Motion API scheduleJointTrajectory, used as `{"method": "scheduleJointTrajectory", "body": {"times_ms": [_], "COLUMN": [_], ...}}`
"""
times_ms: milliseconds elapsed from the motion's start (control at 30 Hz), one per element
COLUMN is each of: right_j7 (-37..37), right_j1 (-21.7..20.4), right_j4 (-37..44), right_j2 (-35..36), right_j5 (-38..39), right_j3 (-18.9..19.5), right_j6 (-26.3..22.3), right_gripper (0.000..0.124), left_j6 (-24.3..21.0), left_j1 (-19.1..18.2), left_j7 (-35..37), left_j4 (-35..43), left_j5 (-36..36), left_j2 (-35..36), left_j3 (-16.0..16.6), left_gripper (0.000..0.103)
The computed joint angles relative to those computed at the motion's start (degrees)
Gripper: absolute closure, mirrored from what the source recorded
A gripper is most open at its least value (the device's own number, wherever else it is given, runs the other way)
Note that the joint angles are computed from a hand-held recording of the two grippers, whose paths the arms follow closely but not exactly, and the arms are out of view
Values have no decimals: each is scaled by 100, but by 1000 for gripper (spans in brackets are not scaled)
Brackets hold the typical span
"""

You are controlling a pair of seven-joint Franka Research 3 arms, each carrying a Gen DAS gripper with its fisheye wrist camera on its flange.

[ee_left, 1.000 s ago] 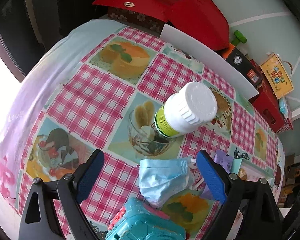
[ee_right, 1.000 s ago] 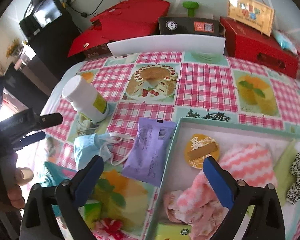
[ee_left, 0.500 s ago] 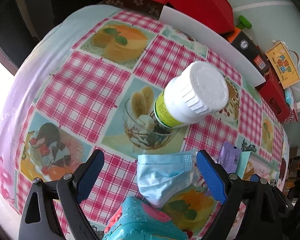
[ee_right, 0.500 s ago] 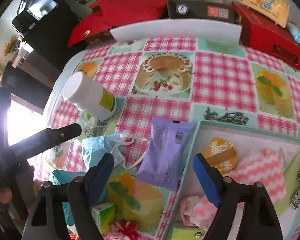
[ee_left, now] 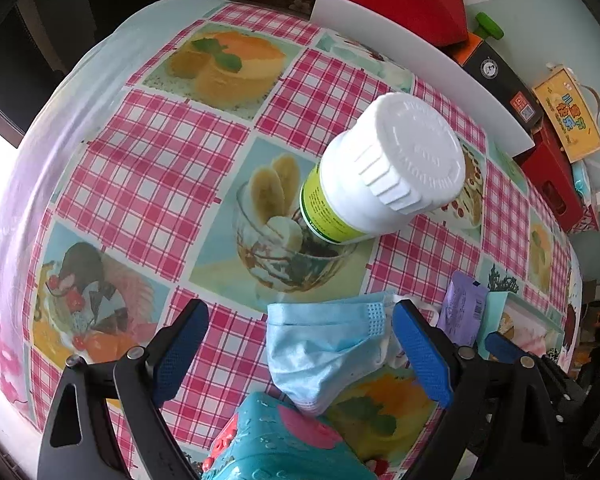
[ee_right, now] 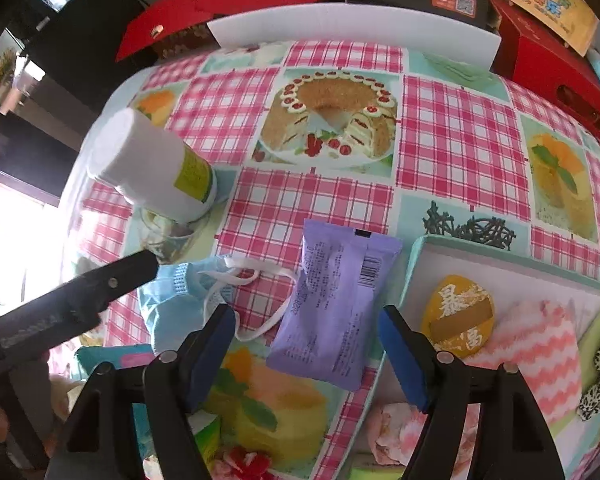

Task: Organize soft objects
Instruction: 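Move the left gripper to the blue face mask while the right gripper approaches the purple packet, then close the right gripper on the purple packet while the left gripper closes on the blue mask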

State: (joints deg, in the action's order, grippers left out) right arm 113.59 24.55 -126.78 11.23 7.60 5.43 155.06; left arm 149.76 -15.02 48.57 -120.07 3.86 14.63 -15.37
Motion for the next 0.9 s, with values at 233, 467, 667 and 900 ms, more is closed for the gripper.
{"method": "scheduleJointTrajectory", "body": {"times_ms": [233,467,667,900], "right_j7": [259,605,759,701], "right_j1": [111,282,308,350], "right_j4": [256,388,497,546], "right_j2": [227,347,431,471], "right_j5": [-367,-850,-1096,-1040], "right_j3": [-90,-195,-196,-200], "right_j6": [-315,-503,-620,-616], "right_gripper": [49,53,55,57], "left_j6": [-93,-82,-103,-99], "left_j1": [-15,-36,-52,-38], "left_j7": [73,-2,5,25], "left_j4": [99,118,140,127], "left_j5": [13,75,104,88], "left_j2": [72,79,89,82], "left_j3": [0,6,7,8], "left_gripper": [10,10,10,10]}}
